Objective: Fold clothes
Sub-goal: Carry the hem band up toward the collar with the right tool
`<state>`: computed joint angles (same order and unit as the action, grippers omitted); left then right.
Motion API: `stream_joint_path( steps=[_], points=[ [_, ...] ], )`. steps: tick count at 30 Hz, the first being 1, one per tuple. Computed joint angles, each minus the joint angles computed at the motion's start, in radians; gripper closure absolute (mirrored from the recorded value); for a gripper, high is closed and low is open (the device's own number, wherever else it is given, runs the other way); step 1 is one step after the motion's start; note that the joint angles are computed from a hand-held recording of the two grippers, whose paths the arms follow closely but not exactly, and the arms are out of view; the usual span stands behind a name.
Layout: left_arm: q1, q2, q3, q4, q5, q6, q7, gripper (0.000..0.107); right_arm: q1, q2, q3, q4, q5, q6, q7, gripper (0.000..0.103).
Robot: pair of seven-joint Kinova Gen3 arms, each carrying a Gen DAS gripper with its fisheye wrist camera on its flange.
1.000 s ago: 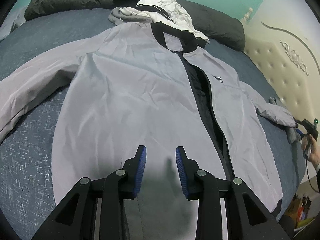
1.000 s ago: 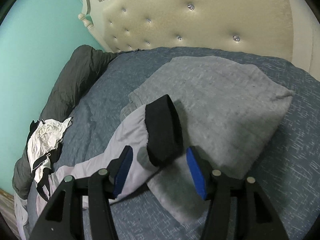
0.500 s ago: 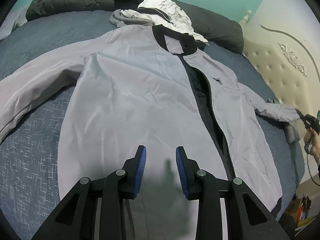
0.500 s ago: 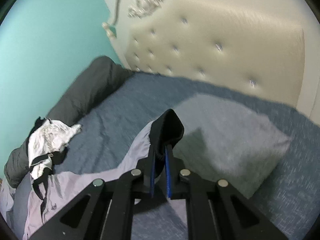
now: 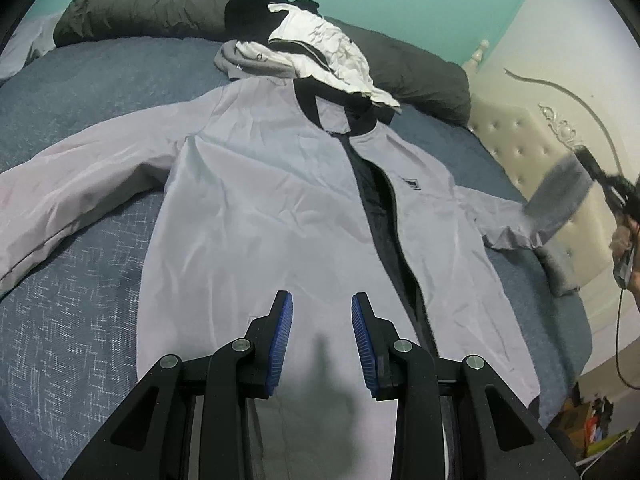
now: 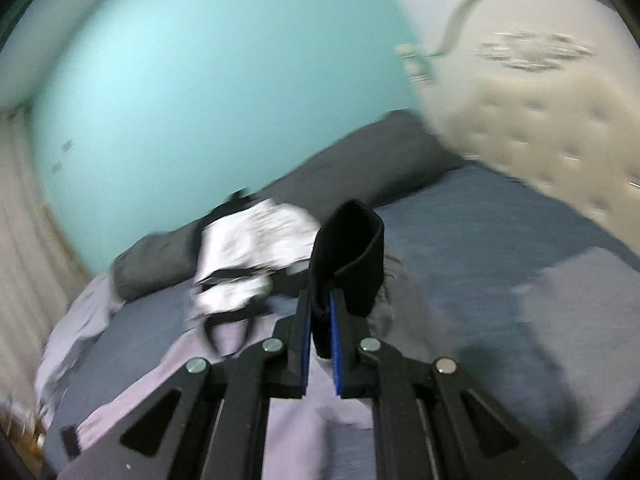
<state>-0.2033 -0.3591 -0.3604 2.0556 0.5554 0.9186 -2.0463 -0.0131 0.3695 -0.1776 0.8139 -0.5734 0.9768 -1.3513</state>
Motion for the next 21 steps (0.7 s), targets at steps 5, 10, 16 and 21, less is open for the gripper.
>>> stream_joint_path(
  steps=[5,10,16,21],
  points=[
    [-0.001,-0.019,-0.030,0.001,0.002,0.030,-0.019,0.074,-0.142,0.015,-0.062,-0.051,0.014,0.072,0.049,0.095],
    [-0.008,-0.032,-0.053,0.004,-0.006,0.051,-0.039,0.074,-0.275,0.030,-0.101,-0.024,0.010,0.155,0.085,0.095],
    [-0.021,-0.052,-0.100,-0.003,-0.008,0.077,-0.059,0.074,-0.427,0.052,-0.107,0.079,0.057,0.235,0.105,0.095],
    [-0.030,-0.057,-0.141,-0.008,-0.005,0.102,-0.081,0.074,-0.514,0.052,-0.102,0.169,0.112,0.242,0.110,0.095]
  ],
)
